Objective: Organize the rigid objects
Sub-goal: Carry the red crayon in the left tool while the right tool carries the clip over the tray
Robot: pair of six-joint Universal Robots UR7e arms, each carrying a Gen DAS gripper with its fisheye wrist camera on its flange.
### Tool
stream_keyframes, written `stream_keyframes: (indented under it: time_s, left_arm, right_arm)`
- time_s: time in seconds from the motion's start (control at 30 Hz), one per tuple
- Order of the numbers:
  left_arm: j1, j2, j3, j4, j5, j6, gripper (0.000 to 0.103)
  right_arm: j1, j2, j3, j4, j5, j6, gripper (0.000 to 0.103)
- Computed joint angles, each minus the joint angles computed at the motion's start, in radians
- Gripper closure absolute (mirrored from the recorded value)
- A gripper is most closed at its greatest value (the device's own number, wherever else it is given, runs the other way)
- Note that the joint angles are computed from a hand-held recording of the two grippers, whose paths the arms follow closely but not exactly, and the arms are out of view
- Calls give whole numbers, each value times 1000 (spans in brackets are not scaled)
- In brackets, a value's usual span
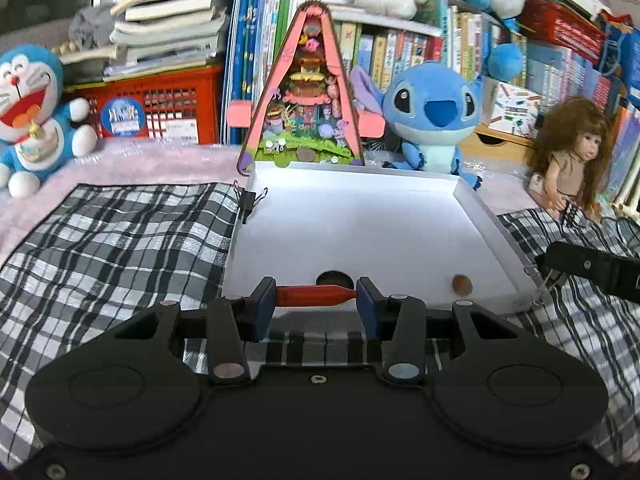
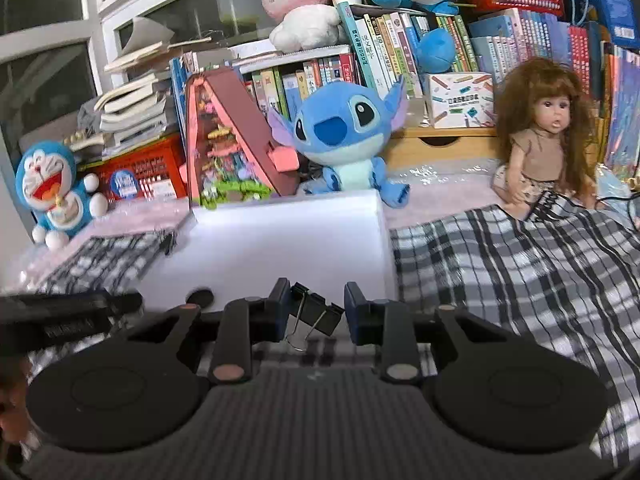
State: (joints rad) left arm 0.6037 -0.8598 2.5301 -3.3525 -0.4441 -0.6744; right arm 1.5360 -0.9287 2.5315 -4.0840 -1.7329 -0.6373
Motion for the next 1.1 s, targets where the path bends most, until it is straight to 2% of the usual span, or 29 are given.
stream_keyframes:
  time_s: [0.17, 0.33, 0.53, 0.7, 1.0, 1.1]
  left_arm:
    - [90, -5, -91, 7, -40, 86, 62]
    - [166, 21, -178, -14, -70, 164, 62]
    - [227, 69, -251, -33, -88, 237, 62]
    - [261, 113, -286, -60, -92, 290, 62]
    - [275, 167, -309, -103, -75, 356, 61]
    - [278, 171, -312, -95, -75, 347, 61]
  right_arm:
    - [40, -31, -109, 219, -34, 131, 70]
    - [55, 9, -198, 315, -67, 205, 70]
    - [61, 99, -285, 318, -116, 214, 70]
    - [50, 145, -325, 319, -127, 225, 70]
    - [32, 185, -334, 279, -143, 172, 70]
    - [30, 184, -328, 270, -136, 144, 70]
